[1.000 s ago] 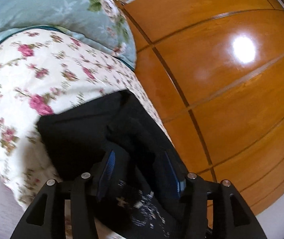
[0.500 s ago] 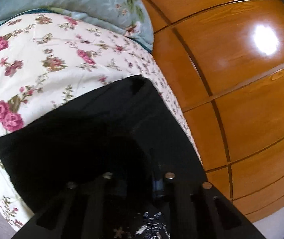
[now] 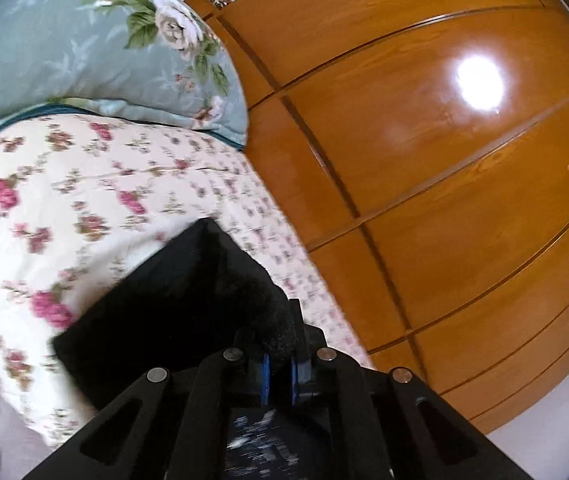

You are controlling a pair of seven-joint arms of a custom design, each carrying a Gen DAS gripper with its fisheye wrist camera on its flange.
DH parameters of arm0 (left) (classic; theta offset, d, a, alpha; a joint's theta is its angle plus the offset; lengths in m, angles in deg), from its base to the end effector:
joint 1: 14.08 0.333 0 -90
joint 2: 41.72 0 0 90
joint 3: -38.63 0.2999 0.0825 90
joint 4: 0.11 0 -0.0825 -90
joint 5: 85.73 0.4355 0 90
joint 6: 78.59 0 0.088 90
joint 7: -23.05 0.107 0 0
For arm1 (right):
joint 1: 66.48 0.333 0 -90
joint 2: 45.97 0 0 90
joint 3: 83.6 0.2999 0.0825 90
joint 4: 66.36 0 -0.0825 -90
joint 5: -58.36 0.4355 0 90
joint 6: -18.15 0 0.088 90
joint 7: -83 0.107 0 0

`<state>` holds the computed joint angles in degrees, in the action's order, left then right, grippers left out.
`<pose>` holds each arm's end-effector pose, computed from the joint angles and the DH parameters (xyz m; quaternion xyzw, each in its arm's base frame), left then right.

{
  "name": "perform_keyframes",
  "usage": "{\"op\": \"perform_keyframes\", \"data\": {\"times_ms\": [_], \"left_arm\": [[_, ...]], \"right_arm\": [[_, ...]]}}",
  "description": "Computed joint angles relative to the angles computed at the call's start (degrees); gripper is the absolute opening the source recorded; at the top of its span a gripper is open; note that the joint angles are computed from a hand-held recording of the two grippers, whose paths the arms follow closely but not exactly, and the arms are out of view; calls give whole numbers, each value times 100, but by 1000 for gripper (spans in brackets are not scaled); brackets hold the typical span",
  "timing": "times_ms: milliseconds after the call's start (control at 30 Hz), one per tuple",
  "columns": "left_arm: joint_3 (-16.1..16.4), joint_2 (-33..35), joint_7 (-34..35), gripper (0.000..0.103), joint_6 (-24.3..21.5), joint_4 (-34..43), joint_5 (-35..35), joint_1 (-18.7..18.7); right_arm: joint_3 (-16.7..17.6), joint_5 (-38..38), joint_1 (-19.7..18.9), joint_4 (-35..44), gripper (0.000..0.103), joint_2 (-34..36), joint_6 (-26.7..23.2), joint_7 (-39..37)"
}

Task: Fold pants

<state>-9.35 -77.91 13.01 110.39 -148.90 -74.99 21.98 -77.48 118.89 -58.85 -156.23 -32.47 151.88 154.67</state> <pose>0.4736 -0.1430 0.4825 -0.8107 0.1758 -0.5372 0.1525 0.7023 0.1790 0.5464 -0.6056 0.6147 0.1423 0.4850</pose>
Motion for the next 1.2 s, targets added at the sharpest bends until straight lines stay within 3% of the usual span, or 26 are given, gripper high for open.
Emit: {"op": "perform_keyframes", "data": {"times_ms": [167,267,367,467,567,700,800,833,967,1100,1200], "left_arm": [[303,184,-354,6,-575,-416,43,-591],[-162,57,-772,6,-84,-633,81,-175],[132,63,-625,6,-342,-574,252,-433],[36,-207,-784,6,-15,-669,212,-269],[247,-322,-509,6,-332,-598,337,-454],[815,-15,-412,6,-890,-638,564,-1122],[425,-174,-895,8,-553,-799,658,-815],[478,-196,-869,8,-624,-803,715,-886],[744,-402,-895,17,-1546,-641,943,-1262],[347,-1067,-1236,21,-3310,-189,1320,-1235],[142,-1088,-1233,22,-3681,227,1854,-1030]], "right_arm": [[-101,-730,155,-760,8,-451,-301,-215],[-167,-1012,201,-858,8,-329,-526,27],[-162,-793,150,-822,8,-252,-536,-30],[-125,-503,100,-805,8,-363,-579,-316],[-130,-294,95,-847,8,-494,-647,-709],[-203,-675,168,-1019,8,-590,-855,-751],[-232,-736,183,-1093,8,-509,-909,-464],[-229,-625,167,-1152,8,-528,-879,-490],[-221,-644,192,-1170,11,-562,-804,-558],[-240,-631,199,-1191,23,-639,-537,-558],[-309,-628,171,-1320,36,-808,-183,-575]]}}
